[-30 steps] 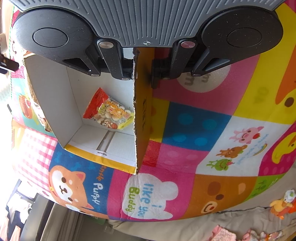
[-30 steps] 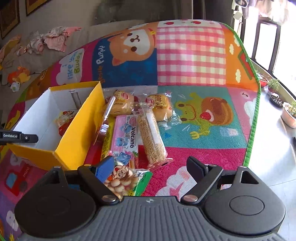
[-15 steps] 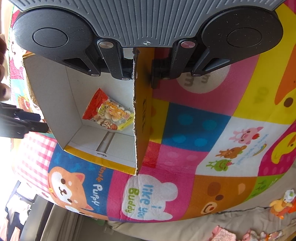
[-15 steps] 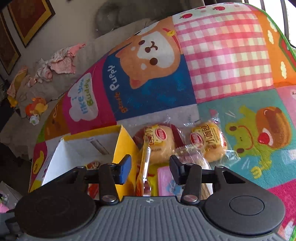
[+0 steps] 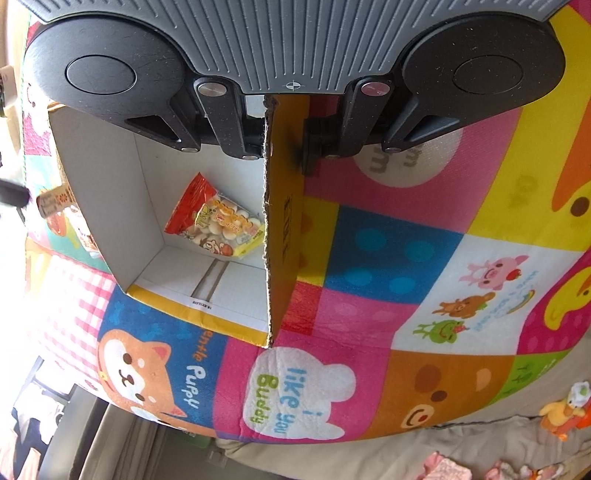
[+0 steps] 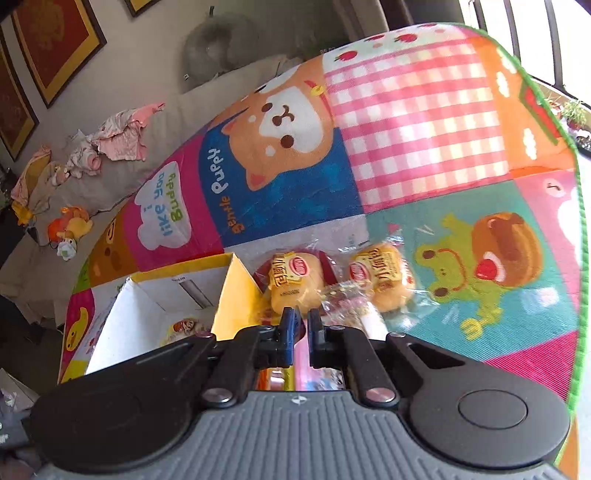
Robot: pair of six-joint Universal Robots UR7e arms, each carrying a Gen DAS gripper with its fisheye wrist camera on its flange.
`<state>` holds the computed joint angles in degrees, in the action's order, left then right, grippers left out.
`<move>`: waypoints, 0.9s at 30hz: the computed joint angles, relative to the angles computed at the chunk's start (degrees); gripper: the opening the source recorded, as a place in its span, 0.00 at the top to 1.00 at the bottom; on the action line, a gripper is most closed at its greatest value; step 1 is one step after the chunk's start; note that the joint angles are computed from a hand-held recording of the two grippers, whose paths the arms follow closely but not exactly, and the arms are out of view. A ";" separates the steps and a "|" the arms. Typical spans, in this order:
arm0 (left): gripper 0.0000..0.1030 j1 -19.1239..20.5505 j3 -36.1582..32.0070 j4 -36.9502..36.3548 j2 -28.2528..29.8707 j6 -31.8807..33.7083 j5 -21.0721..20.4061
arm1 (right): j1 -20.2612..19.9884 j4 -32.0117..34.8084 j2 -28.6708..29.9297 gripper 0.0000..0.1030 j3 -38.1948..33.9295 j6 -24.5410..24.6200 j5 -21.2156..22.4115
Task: Organize objects
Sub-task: 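Reach the right gripper into the snack pile and close on the red-lidded cup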
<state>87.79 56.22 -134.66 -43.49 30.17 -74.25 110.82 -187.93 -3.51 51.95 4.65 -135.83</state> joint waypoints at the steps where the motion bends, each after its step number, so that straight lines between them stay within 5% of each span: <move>1: 0.87 0.04 -0.01 0.01 -0.01 0.09 -0.10 | 0.52 -1.83 -1.20 0.95 3.04 0.10 -0.94; 6: 0.87 0.09 0.07 -0.08 -0.07 0.21 -0.26 | 2.99 -6.24 -5.10 0.94 13.99 -2.02 -4.97; 10: 0.87 0.01 0.41 -0.37 -0.24 -0.10 -0.02 | 2.93 -7.63 -5.64 0.91 15.57 -1.57 -3.30; 16: 0.87 -0.10 0.37 -0.14 -0.27 -0.33 0.32 | 0.62 -8.84 -1.04 0.59 5.51 -2.29 1.14; 20: 0.87 -0.06 0.15 0.08 -0.19 -0.39 0.28 | -1.34 -2.24 2.00 0.60 -2.24 1.38 2.33; 22: 0.87 0.01 -0.08 0.46 -0.13 -0.49 -0.01 | -2.20 1.35 1.53 0.73 -2.23 4.92 4.50; 23: 0.87 0.06 -0.24 0.64 -0.07 -0.51 -0.15 | -2.42 2.91 1.11 0.87 -1.61 5.96 5.87; 27: 0.86 0.11 -0.51 0.96 0.05 -0.63 -0.33 | -0.82 1.82 0.60 0.91 0.67 3.09 4.00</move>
